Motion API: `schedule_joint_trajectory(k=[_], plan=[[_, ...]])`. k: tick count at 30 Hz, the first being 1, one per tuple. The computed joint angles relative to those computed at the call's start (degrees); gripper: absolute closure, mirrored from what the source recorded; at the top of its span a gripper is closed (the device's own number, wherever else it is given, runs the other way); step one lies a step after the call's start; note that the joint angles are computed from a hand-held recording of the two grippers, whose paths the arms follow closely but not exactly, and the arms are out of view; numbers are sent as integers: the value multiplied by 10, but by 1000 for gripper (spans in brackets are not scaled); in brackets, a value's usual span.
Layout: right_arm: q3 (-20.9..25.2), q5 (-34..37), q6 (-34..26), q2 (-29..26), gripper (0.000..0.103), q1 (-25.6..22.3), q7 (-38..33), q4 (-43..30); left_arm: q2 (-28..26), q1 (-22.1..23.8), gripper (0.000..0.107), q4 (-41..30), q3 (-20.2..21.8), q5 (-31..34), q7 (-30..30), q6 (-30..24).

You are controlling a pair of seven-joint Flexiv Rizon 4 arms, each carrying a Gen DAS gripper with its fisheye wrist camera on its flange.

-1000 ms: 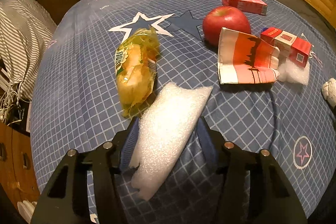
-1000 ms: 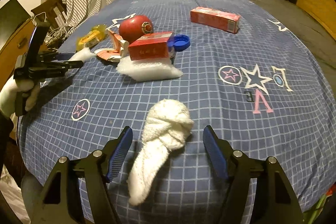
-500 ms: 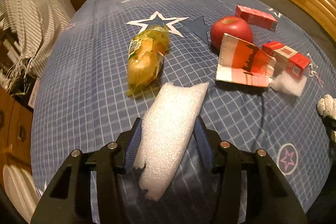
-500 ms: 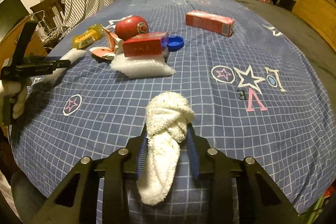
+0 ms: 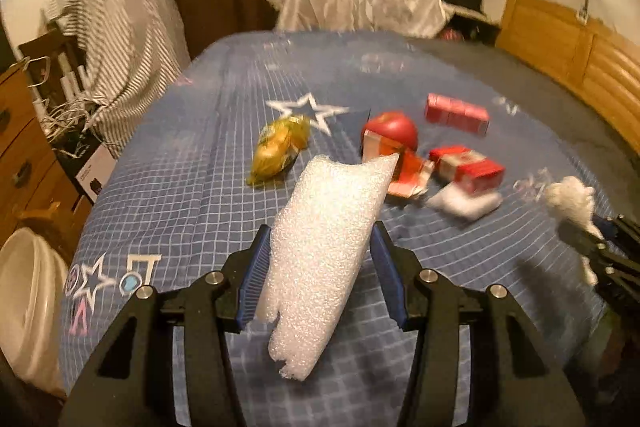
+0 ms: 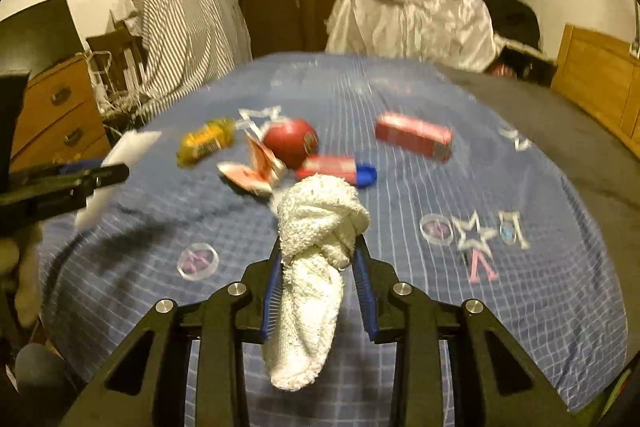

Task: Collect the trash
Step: 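Carry the foam sheet and towel with both tools over the white bucket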

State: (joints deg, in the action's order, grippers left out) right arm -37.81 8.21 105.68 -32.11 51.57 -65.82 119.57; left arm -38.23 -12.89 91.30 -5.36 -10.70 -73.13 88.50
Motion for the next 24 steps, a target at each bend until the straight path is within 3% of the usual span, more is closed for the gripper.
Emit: schedule_joint_trajectory(k=[5,11,17,24], plan=[[-85,32,25,-16,69,85,-12,-3,21,-59,59,36,57,5,-59,70],[-153,74,42,-24,69,158,-41,-15,27,-134,58,47,137,-20,-114,134],[-171,88,47,-16,69,183,-61,-37,32,-186,58,54,193,-62,-102,171],[-177,82,37,-11,69,198,-76,-77,43,-198,58,70,209,-124,-67,195]])
